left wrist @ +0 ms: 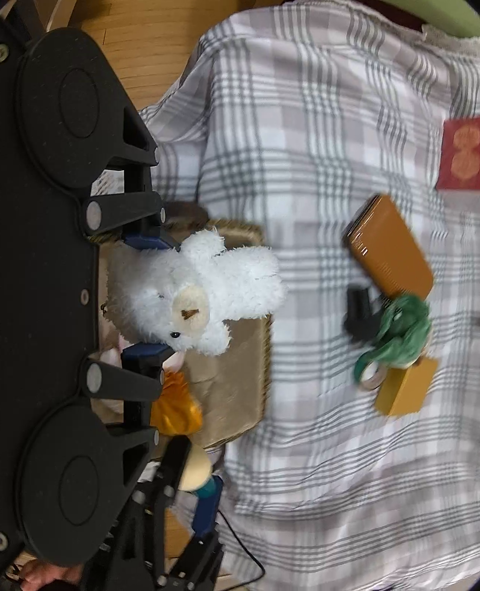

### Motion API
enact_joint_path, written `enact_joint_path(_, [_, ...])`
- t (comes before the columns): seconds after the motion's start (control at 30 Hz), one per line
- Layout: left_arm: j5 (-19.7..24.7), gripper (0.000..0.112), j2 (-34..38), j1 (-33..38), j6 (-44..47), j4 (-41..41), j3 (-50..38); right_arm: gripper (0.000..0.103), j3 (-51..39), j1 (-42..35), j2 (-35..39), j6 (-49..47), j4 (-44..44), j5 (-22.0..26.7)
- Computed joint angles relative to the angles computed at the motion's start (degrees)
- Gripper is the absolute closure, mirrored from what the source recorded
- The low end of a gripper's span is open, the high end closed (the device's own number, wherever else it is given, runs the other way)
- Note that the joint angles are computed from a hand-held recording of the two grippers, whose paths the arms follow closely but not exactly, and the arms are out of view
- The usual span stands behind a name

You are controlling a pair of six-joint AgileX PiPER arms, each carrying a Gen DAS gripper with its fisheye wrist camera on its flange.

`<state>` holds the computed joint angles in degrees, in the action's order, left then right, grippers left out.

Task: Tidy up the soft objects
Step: 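Carry bunny and wooden toy into the basket and open both tools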

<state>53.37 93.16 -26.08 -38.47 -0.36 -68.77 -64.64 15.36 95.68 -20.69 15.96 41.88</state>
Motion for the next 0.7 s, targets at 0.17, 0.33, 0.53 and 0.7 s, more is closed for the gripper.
enact_joint_path(0.17, [0.48, 0.065, 0.85, -2.04, -0.17, -1.74, 0.38, 0.045, 1.87, -3.3, -1.54, 2.68, 0.19, -0.72])
enact_joint_path(0.33, [0.64, 0.065, 1.25, -3.25, -0.57, -3.52, 1.51, 0.045, 0.7, -4.48, -0.78, 4.19, 2.43, -1.08])
enact_joint_path(0.53, [1.24, 0.064, 1.53, -4.24, -1.91, -3.47, 1.82, 0.045, -0.98, -4.31, 0.37, 4.25, 4.68, -1.29])
enact_joint_path(0.7, [1.23, 0.06, 1.37, -4.49, -1.97, -3.86, 2.25, 0.044, -1.2, -4.46, 0.46, 4.68, 5.54, -1.17])
